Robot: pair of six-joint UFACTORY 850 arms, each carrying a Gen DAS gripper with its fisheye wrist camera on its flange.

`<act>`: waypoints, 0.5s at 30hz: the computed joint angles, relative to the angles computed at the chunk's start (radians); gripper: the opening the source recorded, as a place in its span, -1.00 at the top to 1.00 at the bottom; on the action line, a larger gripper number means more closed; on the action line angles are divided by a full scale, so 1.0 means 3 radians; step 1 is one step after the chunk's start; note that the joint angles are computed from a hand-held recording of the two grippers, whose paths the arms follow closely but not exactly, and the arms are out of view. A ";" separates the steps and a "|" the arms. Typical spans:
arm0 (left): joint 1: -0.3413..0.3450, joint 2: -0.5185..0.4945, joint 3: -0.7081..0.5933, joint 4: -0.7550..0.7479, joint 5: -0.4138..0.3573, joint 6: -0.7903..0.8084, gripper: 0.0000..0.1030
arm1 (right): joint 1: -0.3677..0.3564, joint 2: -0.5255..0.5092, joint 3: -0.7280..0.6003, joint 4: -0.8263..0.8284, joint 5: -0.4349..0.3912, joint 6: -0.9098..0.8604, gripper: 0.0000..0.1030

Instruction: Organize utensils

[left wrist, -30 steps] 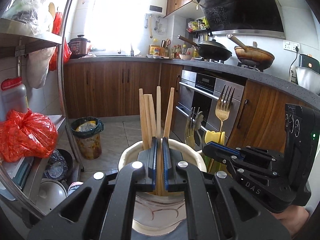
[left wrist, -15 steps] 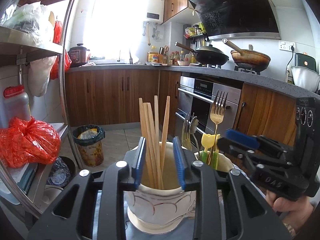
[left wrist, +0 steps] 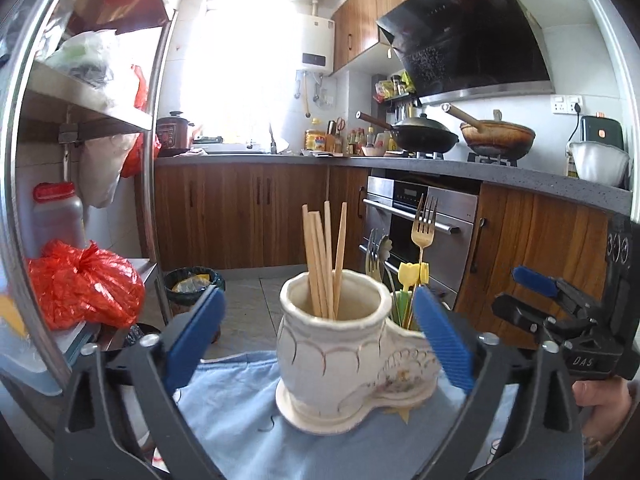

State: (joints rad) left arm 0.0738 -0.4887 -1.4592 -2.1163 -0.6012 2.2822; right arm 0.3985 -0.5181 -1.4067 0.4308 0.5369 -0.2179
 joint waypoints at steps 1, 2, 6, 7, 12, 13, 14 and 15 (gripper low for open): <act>0.0022 0.0026 0.0060 0.0006 -0.0033 -0.0019 -0.89 | 0.0011 0.0019 0.0052 0.0039 0.0027 -0.0025 -0.88; 0.0036 0.0043 0.0103 0.0002 -0.0055 -0.0022 -0.89 | 0.0019 0.0039 0.0102 0.0052 0.0053 -0.0031 -0.88; 0.0083 0.0084 0.0267 -0.0037 -0.0167 0.0001 -0.89 | 0.0050 0.0107 0.0257 0.0069 0.0104 -0.0011 -0.90; 0.0091 0.0094 0.0307 -0.0083 -0.0197 0.0041 -0.89 | 0.0058 0.0123 0.0291 0.0048 0.0115 0.0023 -0.90; 0.0119 0.0146 0.0489 -0.0155 -0.0269 0.0118 -0.89 | 0.0111 0.0206 0.0447 0.0038 0.0173 0.0060 -0.90; 0.0124 0.0153 0.0523 -0.0186 -0.0290 0.0145 -0.89 | 0.0121 0.0228 0.0487 0.0029 0.0226 0.0074 -0.90; 0.0123 0.0167 0.0563 -0.0232 -0.0311 0.0180 -0.89 | 0.0130 0.0256 0.0534 0.0007 0.0287 0.0102 -0.90; 0.0127 0.0176 0.0602 -0.0281 -0.0345 0.0223 -0.89 | 0.0136 0.0276 0.0566 -0.0010 0.0327 0.0132 -0.90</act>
State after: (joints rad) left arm 0.1118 -0.4359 -1.2786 -2.2008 -0.7046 2.3491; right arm 0.4394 -0.4353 -1.2370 0.4277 0.6349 -0.1783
